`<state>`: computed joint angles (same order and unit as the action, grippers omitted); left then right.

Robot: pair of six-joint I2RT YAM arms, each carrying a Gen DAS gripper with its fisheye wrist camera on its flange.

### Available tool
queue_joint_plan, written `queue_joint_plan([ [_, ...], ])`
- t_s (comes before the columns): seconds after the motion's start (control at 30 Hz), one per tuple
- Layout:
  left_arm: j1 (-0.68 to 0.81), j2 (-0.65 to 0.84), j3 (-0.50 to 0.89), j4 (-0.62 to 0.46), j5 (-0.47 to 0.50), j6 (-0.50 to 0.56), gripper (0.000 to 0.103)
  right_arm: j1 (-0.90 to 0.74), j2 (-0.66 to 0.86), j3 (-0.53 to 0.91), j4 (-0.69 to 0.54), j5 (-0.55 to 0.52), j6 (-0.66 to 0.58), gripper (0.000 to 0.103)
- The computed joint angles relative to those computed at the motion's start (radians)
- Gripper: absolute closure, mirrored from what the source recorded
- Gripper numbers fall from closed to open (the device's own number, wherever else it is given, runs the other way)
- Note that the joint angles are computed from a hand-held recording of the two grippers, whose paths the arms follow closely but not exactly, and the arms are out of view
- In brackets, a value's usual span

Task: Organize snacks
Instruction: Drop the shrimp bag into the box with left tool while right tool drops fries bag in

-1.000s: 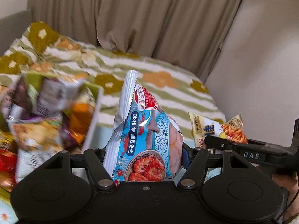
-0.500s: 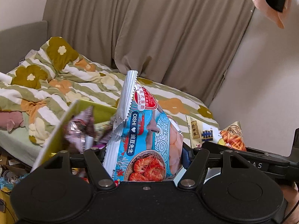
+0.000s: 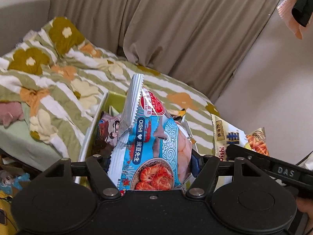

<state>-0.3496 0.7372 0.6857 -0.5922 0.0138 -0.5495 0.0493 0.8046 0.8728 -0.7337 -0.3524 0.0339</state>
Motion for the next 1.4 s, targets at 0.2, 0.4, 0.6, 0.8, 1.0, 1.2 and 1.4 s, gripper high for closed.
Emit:
queue_joint_plan([
  [0.2, 0.040, 0.079, -0.022, 0.033, 0.009, 0.075, 0.000, 0.087, 0.013, 0.002, 0.002, 0.090, 0.044, 0.020],
  [0.4, -0.067, -0.009, -0.032, -0.056, -0.118, 0.050, 0.000, 0.076, 0.032, -0.012, 0.023, 0.063, 0.040, 0.020],
  [0.6, -0.139, -0.029, -0.017, -0.086, -0.210, 0.033, 0.000, 0.050, 0.054, -0.007, 0.045, 0.033, 0.012, 0.019],
  [0.8, -0.174, -0.045, 0.017, -0.112, -0.274, 0.043, 0.000, 0.072, 0.137, 0.052, 0.079, 0.016, 0.010, 0.019],
  [1.0, -0.131, -0.050, 0.015, -0.103, -0.266, 0.065, 0.000, 0.166, 0.255, 0.092, 0.171, 0.071, 0.058, 0.005],
  [1.2, -0.114, -0.063, -0.028, -0.079, -0.241, 0.093, 0.000, 0.167, 0.253, 0.021, 0.254, 0.091, 0.134, 0.000],
  [1.4, -0.041, -0.051, -0.060, -0.029, -0.140, 0.166, 0.000, 0.163, 0.208, -0.028, 0.261, 0.146, 0.157, 0.000],
])
